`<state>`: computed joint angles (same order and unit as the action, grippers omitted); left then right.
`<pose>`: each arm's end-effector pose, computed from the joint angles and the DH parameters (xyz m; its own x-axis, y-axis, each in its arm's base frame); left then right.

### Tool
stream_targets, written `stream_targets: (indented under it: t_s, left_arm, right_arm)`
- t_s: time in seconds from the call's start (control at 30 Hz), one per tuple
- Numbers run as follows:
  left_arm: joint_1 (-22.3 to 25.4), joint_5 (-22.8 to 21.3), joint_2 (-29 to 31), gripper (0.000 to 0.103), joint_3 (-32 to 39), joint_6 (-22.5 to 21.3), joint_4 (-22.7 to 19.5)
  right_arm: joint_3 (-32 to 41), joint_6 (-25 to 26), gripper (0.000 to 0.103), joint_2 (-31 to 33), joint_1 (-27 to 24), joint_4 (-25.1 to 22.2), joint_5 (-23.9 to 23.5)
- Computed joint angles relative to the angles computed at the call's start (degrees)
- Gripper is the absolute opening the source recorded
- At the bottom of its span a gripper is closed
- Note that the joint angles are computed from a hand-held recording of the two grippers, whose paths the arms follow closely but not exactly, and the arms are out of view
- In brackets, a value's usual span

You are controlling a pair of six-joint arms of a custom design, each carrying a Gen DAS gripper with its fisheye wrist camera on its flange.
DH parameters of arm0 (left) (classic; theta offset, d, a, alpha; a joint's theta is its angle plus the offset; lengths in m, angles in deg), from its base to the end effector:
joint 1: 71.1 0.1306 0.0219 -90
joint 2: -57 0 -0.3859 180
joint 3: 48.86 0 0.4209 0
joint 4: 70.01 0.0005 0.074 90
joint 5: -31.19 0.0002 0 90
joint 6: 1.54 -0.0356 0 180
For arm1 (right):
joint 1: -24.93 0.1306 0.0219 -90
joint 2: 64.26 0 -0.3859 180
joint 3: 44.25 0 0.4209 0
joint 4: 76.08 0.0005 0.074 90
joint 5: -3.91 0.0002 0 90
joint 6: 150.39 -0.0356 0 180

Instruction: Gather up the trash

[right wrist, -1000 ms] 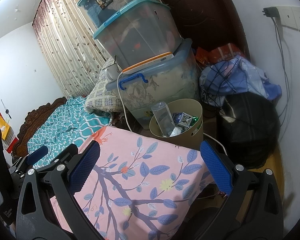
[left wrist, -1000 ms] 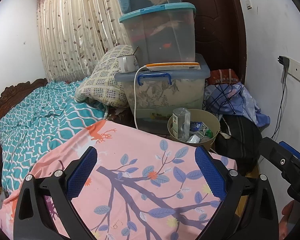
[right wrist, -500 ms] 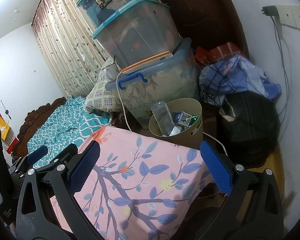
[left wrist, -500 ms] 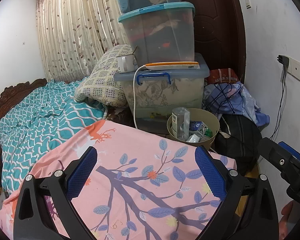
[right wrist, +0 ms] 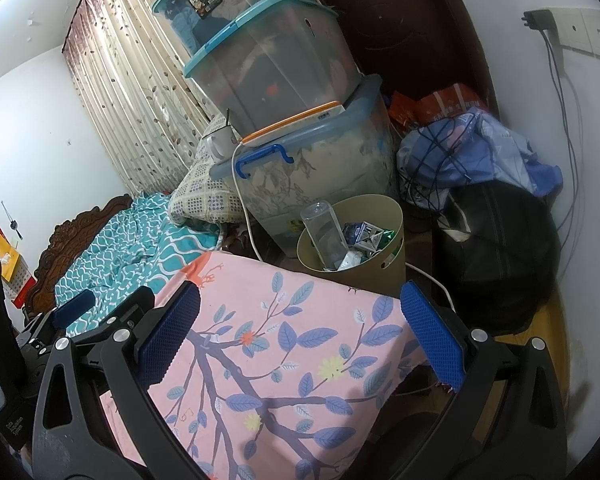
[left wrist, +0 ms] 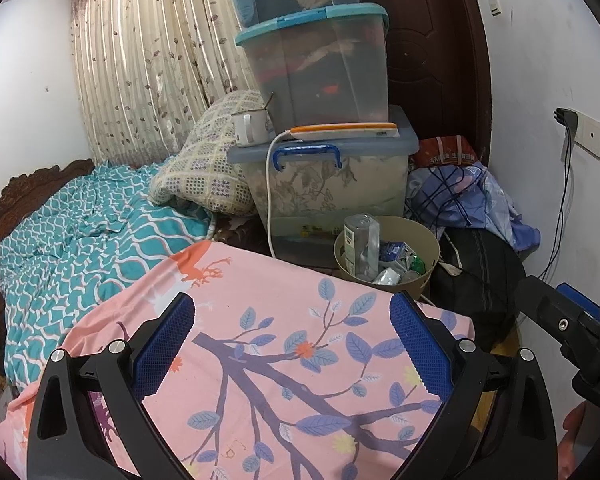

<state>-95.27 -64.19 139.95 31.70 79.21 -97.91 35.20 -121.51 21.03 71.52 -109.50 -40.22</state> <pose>0.4477 -0.1978 0.4407 -0.4005 0.3552 -0.8447 0.4034 0.8960 0.1855 0.3524 0.3346 0.4097 -0.3185 0.5505 -0.7717 0.3210 0.8286 0.4586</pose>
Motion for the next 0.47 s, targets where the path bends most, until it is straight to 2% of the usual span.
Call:
stream_targets:
  t_s: [0.13, 0.47]
  left_arm:
    - [0.05, 0.41, -0.85, 0.094, -0.96, -0.25, 0.69]
    - [0.68, 2.02, -0.92, 0.094, -0.43, -0.57, -1.23]
  right_arm:
    - [0.05, -0.09, 0.099, 0.01, -0.10, -0.02, -0.15]
    - [0.09, -0.03, 0.099, -0.05, -0.14, -0.09, -0.22]
